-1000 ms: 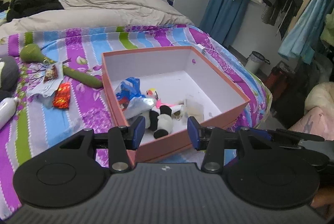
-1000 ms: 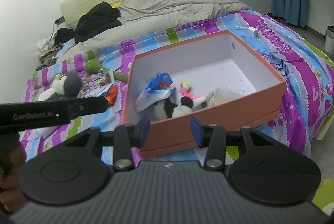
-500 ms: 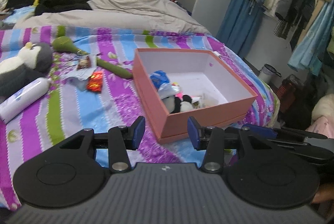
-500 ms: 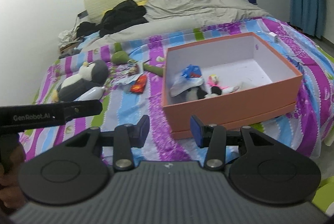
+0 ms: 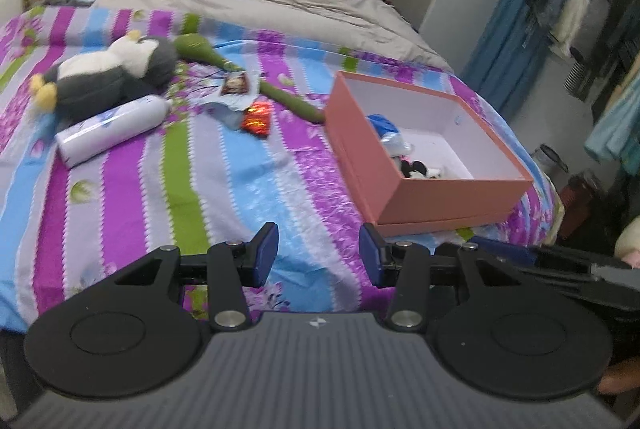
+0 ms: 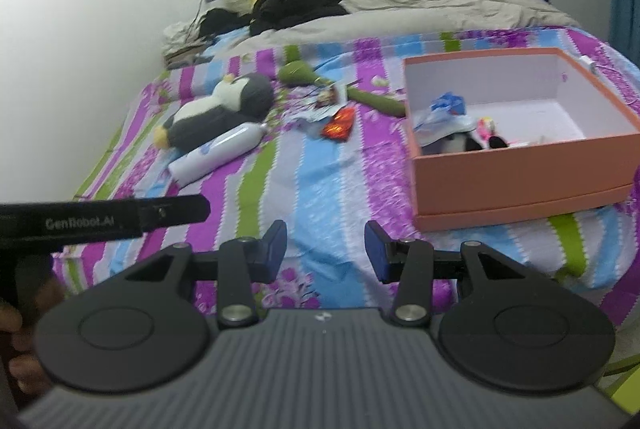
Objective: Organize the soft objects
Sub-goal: 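Withdraw both tools from the box back over the bed, then reach the right tool to the red candy packet while the left lowers toward clear plastic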
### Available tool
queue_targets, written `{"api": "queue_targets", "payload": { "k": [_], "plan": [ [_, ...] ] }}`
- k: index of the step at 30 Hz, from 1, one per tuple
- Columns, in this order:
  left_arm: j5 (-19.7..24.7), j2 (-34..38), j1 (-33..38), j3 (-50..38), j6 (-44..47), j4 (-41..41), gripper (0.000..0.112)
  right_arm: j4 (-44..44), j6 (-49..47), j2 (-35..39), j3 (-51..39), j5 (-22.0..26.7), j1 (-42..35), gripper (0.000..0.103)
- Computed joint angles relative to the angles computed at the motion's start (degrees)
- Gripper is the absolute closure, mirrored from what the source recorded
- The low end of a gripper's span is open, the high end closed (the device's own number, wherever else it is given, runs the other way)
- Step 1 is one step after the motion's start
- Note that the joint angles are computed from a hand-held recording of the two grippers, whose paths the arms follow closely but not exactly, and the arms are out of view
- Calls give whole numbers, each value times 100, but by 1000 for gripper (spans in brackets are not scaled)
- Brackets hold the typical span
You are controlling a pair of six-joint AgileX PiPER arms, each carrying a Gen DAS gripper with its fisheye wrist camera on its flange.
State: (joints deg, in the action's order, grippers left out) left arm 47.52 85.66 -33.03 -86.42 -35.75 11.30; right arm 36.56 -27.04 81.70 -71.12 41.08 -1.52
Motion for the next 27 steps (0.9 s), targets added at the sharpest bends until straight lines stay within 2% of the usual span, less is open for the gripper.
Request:
{"api": "queue_targets", "payload": {
  "k": [4, 11, 20, 27],
  "plan": [
    [-88, -117, 276, 275, 33, -118, 62, -251, 319, 185, -144, -50, 277, 57],
    [-72, 226, 789, -43, 448, -540, 62, -494, 560, 746, -728, -44, 550, 57],
    [194, 1239, 1426, -1001, 1144, -1124, 62, -943, 1050, 1750, -1845, 138, 802, 57],
    [453, 2235, 1895, -2009, 1600, -1520, 62, -1192, 1314, 2750, -3069, 488, 970, 57]
  ]
}}
